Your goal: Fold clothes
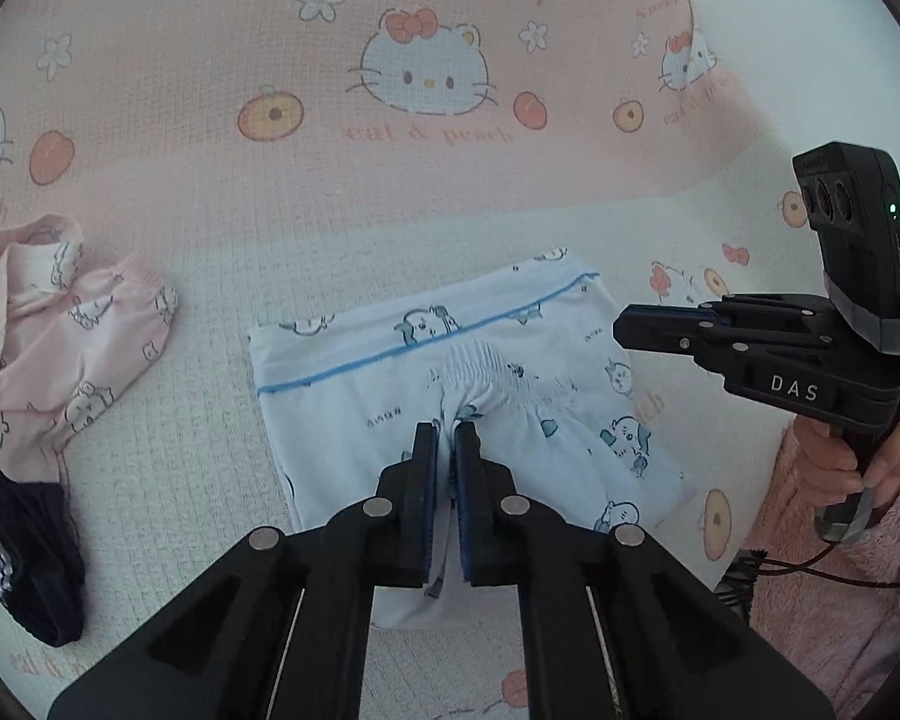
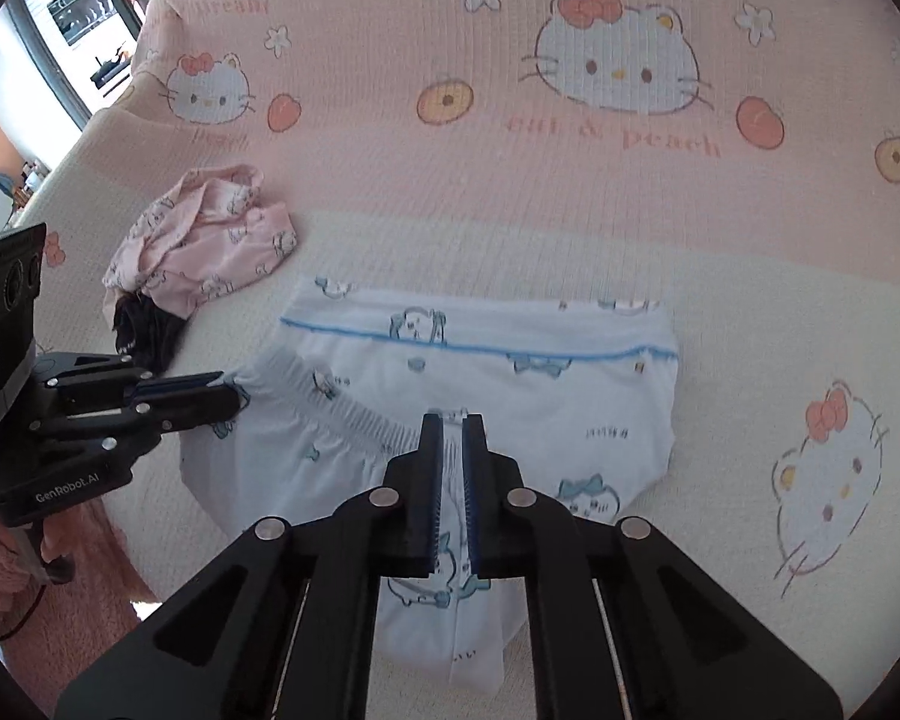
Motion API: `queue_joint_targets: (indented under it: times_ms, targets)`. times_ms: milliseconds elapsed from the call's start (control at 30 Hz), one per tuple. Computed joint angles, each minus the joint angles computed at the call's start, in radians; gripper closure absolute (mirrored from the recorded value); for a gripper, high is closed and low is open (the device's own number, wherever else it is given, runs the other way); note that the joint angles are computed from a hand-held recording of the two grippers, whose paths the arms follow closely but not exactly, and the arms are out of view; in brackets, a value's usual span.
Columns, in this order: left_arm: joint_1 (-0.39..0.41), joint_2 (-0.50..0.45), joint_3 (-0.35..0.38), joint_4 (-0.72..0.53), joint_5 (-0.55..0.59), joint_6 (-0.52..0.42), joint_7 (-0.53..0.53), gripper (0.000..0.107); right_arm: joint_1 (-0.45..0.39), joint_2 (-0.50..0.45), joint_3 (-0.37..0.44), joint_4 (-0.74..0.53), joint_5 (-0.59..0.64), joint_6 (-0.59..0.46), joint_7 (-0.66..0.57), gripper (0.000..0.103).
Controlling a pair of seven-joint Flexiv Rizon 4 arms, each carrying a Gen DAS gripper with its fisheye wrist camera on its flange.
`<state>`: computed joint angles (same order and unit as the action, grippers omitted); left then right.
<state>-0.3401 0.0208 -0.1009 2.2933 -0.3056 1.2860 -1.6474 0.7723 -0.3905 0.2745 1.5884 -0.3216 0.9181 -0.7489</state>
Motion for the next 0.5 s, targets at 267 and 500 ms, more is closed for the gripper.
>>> queue_joint_targets:
  times_ms: [267, 500]
  targets:
    - [-0.022, -0.034, -0.014, 0.057, -0.271, -0.108, 0.172, 0.099, -0.063, -0.028, 0.065, -0.057, 0.192, -0.091, -0.170, 0.060]
    - [-0.072, -0.034, -0.038, 0.109, -0.408, -0.036, 0.234, 0.099, -0.023, -0.047, 0.061, -0.019, 0.215, -0.136, -0.164, 0.078]
